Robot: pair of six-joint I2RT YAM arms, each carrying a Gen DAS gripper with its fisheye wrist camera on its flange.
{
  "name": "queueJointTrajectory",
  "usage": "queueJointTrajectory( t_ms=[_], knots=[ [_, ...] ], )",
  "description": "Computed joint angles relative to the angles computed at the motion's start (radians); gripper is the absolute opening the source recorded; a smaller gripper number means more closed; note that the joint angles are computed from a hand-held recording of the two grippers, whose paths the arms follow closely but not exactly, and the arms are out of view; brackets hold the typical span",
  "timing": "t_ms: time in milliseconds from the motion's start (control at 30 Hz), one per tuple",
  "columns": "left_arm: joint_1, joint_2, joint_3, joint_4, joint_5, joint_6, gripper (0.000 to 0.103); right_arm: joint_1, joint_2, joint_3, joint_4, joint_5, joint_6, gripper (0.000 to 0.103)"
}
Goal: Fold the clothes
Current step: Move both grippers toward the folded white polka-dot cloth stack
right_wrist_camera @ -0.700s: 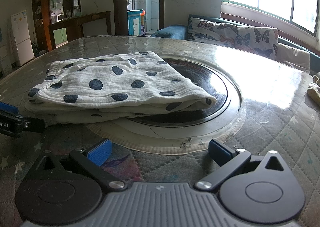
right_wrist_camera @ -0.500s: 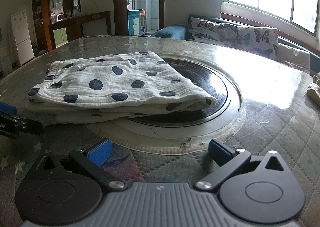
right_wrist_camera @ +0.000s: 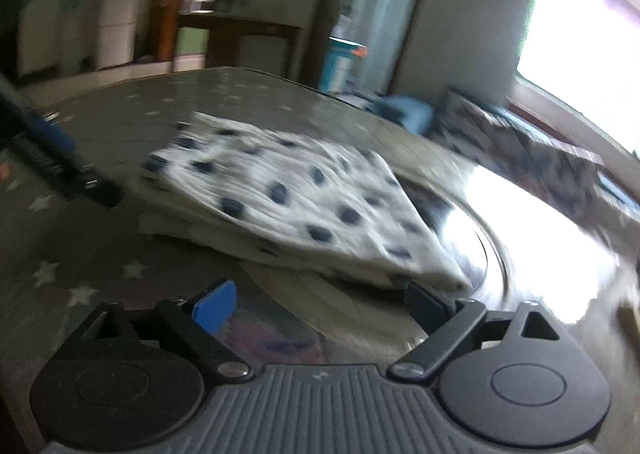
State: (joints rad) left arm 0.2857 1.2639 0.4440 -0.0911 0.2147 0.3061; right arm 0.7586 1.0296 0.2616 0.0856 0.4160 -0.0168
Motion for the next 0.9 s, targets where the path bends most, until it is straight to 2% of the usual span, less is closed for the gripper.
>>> queueJointTrajectory(
  t_ms=[167,367,533,600,700,767,900],
  knots=[
    [0.025,0.015,0.056,-0.047,0.018,-0.017,0.103,0.061,0.056,0.085,-0.014,-0.017,-0.158,0.086],
    [0.04,0.012,0.123,-0.115,0.056,-0.032,0.103,0.092,0.223,0.207,-0.021,-0.051,-0.267,0.072],
    [0.039,0.042,0.176,-0.163,0.097,-0.071,0.103,0.167,0.349,0.232,0.041,0.006,-0.301,0.06],
    [0.036,0.058,0.192,-0.174,0.114,-0.091,0.103,0.179,0.406,0.232,0.093,0.023,-0.321,0.059],
    [0.027,0.076,0.207,-0.182,0.131,-0.116,0.103,0.135,0.447,0.243,0.123,-0.019,-0.357,0.048],
    [0.018,0.084,0.209,-0.182,0.134,-0.137,0.103,0.104,0.461,0.248,0.136,-0.048,-0.383,0.045],
    [0.013,0.114,0.215,-0.181,0.152,-0.198,0.103,0.069,0.446,0.237,0.141,-0.11,-0.341,0.026]
  ],
)
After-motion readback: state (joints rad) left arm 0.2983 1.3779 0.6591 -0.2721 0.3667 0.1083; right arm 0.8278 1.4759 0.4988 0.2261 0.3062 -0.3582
